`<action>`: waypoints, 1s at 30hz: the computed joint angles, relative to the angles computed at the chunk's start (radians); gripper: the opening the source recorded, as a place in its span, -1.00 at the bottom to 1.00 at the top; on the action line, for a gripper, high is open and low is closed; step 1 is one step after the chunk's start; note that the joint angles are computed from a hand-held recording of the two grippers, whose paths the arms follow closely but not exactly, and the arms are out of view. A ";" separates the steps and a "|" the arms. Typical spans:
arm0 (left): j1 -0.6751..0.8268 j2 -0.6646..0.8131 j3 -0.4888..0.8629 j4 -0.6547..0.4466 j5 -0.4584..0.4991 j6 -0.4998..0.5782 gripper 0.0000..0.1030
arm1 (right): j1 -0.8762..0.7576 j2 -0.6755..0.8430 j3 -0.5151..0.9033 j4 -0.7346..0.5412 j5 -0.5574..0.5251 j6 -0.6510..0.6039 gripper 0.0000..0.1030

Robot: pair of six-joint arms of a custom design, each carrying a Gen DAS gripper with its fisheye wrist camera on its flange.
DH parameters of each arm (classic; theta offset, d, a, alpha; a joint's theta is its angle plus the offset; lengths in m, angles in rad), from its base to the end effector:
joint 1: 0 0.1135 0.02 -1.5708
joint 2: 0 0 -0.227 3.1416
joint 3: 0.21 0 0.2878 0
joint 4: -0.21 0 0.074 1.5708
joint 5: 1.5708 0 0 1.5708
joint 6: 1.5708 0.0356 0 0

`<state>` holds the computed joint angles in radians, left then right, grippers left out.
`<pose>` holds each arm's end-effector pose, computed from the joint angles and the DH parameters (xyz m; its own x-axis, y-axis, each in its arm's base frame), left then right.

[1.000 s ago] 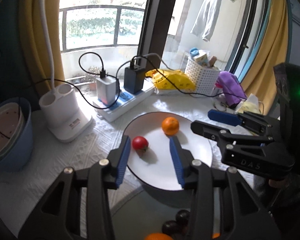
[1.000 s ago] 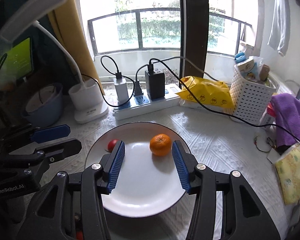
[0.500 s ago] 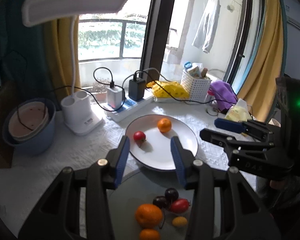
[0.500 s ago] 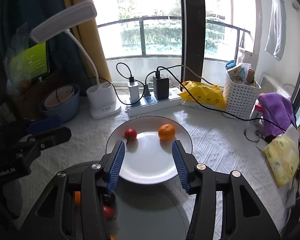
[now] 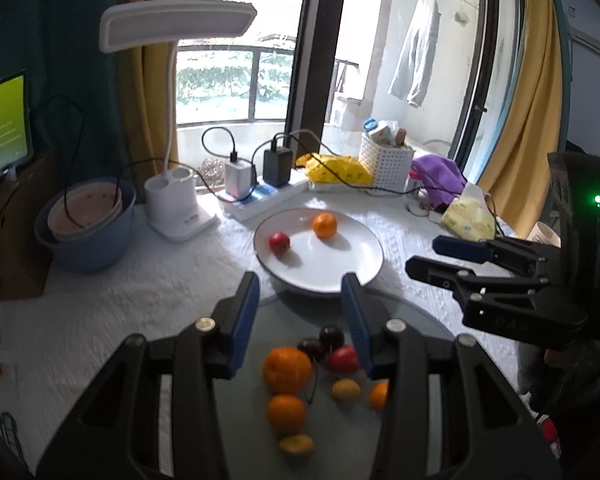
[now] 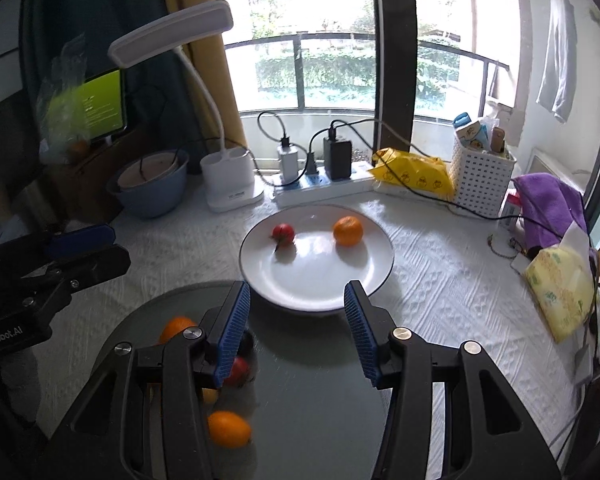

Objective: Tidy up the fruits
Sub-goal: 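Move the left tool to the brown kiwi while the right tool approaches another mandarin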

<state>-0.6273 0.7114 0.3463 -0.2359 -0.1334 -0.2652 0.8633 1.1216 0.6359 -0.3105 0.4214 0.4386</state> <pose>0.1829 -0.1268 0.1555 -0.5710 0.0931 -0.8157 0.3557 0.9235 -0.1436 0.1884 0.1979 0.1635 -0.6361 -0.1475 -0.7574 -0.2622 0.9645 0.0324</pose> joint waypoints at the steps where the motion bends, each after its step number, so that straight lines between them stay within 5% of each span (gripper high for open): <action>1: -0.011 -0.018 -0.013 -0.011 -0.010 -0.011 -0.15 | 0.007 -0.004 -0.007 -0.002 0.001 0.003 0.01; 17: -0.134 -0.130 -0.178 -0.074 -0.103 -0.166 -0.15 | 0.124 0.043 -0.106 0.050 -0.028 0.121 0.01; 30: -0.173 -0.001 -0.222 0.000 -0.099 -0.248 -0.15 | 0.175 0.133 -0.124 0.108 -0.068 0.188 0.01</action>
<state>-0.8005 0.7104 0.1240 -0.2362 -0.2320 -0.5135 1.0387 1.2550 0.5121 -0.2027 0.3536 0.6264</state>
